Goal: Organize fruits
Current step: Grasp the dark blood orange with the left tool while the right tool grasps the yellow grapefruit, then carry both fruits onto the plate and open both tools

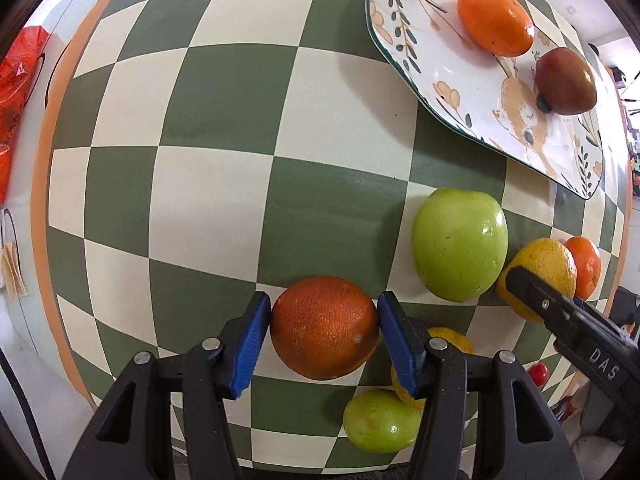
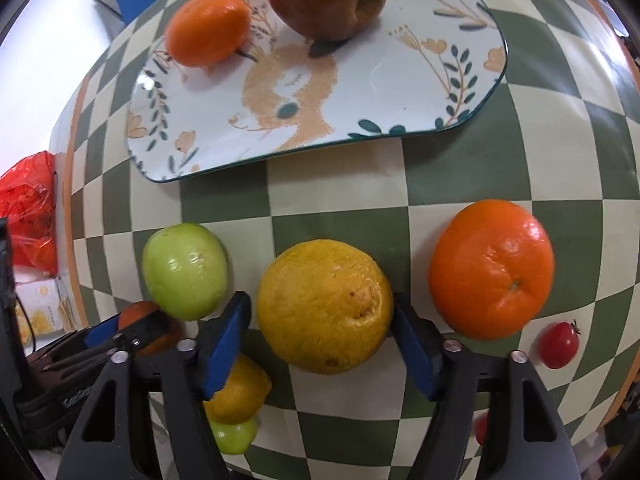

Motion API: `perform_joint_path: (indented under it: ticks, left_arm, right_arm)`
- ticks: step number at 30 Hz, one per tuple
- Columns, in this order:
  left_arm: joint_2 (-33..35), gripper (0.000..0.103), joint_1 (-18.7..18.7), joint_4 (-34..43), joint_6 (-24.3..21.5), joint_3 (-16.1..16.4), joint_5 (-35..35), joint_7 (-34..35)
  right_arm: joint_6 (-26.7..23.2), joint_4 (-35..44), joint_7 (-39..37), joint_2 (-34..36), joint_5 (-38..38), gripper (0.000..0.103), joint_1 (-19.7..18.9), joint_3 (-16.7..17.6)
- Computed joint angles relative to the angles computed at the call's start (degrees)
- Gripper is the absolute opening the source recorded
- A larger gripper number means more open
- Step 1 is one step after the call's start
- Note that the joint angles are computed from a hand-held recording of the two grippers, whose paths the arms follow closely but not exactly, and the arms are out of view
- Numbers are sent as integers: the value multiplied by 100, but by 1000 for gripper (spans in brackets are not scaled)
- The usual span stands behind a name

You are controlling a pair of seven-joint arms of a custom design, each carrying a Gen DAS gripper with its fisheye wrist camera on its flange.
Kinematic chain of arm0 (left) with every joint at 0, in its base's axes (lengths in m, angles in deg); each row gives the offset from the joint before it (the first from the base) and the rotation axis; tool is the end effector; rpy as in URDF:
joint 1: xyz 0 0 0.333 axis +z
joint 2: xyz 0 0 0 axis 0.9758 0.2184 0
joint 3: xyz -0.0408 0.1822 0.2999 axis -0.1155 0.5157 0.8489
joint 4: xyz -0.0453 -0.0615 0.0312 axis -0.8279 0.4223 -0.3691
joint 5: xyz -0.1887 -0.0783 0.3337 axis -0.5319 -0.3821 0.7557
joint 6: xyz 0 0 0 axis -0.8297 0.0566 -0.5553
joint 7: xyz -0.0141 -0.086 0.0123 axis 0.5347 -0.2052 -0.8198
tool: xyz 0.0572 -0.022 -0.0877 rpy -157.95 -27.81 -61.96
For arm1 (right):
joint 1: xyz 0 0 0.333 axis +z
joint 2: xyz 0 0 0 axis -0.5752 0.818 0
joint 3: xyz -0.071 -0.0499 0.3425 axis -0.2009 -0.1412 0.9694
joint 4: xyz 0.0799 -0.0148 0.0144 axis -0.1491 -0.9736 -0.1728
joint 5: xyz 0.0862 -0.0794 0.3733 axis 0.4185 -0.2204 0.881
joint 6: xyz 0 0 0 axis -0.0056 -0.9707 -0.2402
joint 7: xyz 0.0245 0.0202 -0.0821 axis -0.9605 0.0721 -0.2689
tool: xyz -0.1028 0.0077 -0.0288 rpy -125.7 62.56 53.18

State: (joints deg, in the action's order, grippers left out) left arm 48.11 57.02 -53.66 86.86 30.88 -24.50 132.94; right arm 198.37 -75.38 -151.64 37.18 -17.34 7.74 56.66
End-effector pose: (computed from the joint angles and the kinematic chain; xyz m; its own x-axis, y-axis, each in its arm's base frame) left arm 0.4996 -0.3269 0.3556 -0.5755 -0.8137 0.0817 -0.8028 0.5812 0.1331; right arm 0.3829 0.5296 0.3363 -0.7488 -0.6150 -0.2472 -0.6463 0.7602 0.0666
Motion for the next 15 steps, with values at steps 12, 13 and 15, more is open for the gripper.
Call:
perform_joint_path:
  ticks: [12,13,15]
  left_arm:
    - [1,56,84,-67,-51,-5,-192,222]
    - [68,56,73,59,-120,4,-154,220]
    - [106,56,64,110,-171,14,-125,218]
  right_arm:
    - [291,-141,87,4,227,67,150,100]
    - [307,-157,112,-3,217,67,158,94]
    - [274,-105,95,34,236,67,139,110]
